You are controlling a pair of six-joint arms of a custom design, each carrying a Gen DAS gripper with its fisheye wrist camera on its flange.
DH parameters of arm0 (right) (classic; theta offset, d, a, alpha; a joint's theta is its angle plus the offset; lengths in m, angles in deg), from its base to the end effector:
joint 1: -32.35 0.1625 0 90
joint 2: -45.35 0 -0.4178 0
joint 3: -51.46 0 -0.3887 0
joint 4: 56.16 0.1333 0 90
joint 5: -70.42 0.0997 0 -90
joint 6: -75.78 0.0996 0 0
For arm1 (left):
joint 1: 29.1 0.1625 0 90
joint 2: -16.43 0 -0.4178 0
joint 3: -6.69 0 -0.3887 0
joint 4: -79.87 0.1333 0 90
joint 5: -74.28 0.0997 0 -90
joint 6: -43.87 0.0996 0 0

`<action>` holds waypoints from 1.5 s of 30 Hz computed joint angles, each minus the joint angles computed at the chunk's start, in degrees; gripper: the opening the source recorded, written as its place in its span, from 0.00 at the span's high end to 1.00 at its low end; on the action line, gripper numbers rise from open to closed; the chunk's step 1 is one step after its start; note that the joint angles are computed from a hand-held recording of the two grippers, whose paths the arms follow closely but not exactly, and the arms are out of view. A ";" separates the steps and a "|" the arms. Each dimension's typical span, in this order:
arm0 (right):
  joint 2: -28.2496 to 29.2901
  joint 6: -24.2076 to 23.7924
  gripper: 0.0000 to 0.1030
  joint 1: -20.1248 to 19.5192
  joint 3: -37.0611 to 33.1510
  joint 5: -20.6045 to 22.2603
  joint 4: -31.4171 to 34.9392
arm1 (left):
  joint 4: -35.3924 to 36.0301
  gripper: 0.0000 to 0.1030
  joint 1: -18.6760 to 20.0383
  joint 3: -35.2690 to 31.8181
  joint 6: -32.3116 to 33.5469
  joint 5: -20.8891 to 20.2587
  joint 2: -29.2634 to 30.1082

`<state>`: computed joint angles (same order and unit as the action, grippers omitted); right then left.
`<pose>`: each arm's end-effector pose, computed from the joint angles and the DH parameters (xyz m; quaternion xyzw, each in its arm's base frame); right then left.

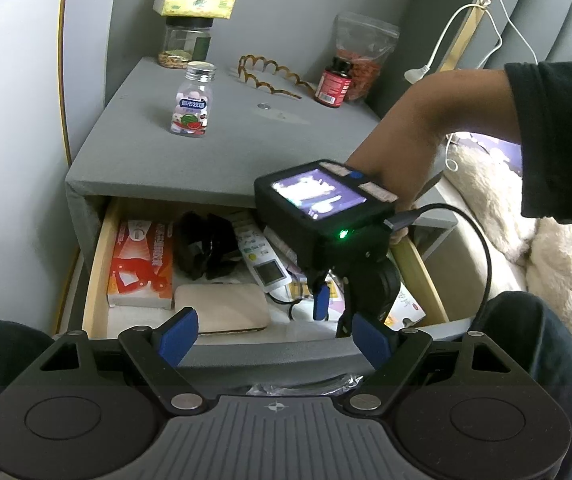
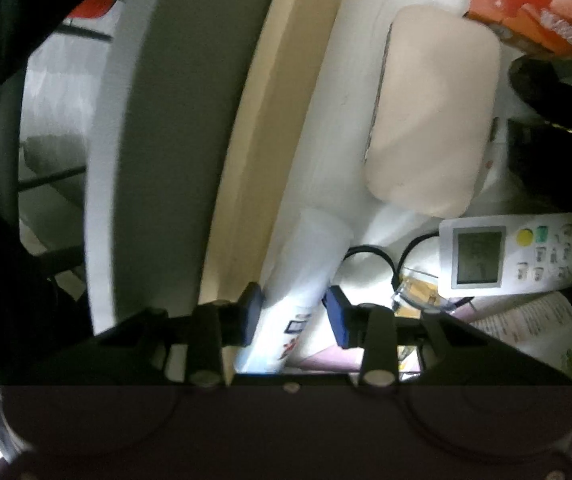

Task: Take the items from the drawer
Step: 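Reach the right tool into the drawer and grasp the white spray can, then lift the spray can and place it beside the candy bottle with the right tool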

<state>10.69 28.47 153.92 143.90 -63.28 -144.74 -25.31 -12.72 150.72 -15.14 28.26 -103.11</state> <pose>0.3377 -0.4264 -0.0512 0.6547 -0.5065 -0.4984 0.2578 -0.1679 -0.2604 0.2780 0.1477 0.9128 -0.3115 0.2188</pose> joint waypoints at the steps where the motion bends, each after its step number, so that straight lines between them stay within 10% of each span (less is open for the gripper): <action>1: 0.32 -0.12 0.62 0.05 0.12 -0.56 -0.39 | 0.05 0.23 -0.01 0.02 -0.09 0.01 -0.05; 7: 0.72 1.20 0.66 0.29 0.56 -2.08 -1.74 | -0.18 0.23 0.21 0.04 0.28 0.25 0.14; 12: -7.17 -7.23 0.67 0.14 9.35 0.78 -19.25 | -0.21 0.23 0.16 0.21 -0.15 0.31 -0.77; 18: -22.85 -13.05 0.69 -2.00 20.94 15.35 -42.03 | -0.51 0.23 0.22 0.41 -0.46 0.22 -0.87; 26: -35.54 -3.17 0.69 -3.18 26.61 34.78 -64.88 | 0.08 0.23 -0.51 0.51 -0.12 -0.02 -0.43; 33: -23.85 6.85 0.68 0.49 15.44 17.80 -72.98 | 1.01 0.23 -1.19 0.42 -0.39 -0.13 -0.63; 42: -17.49 8.87 0.65 -2.11 16.38 15.72 -83.24 | 0.86 0.23 -1.31 0.45 -0.21 -0.36 -0.62; 45: -18.93 8.71 0.49 -3.48 19.43 16.16 -84.11 | 0.22 0.23 -1.15 0.53 0.55 -0.55 -0.28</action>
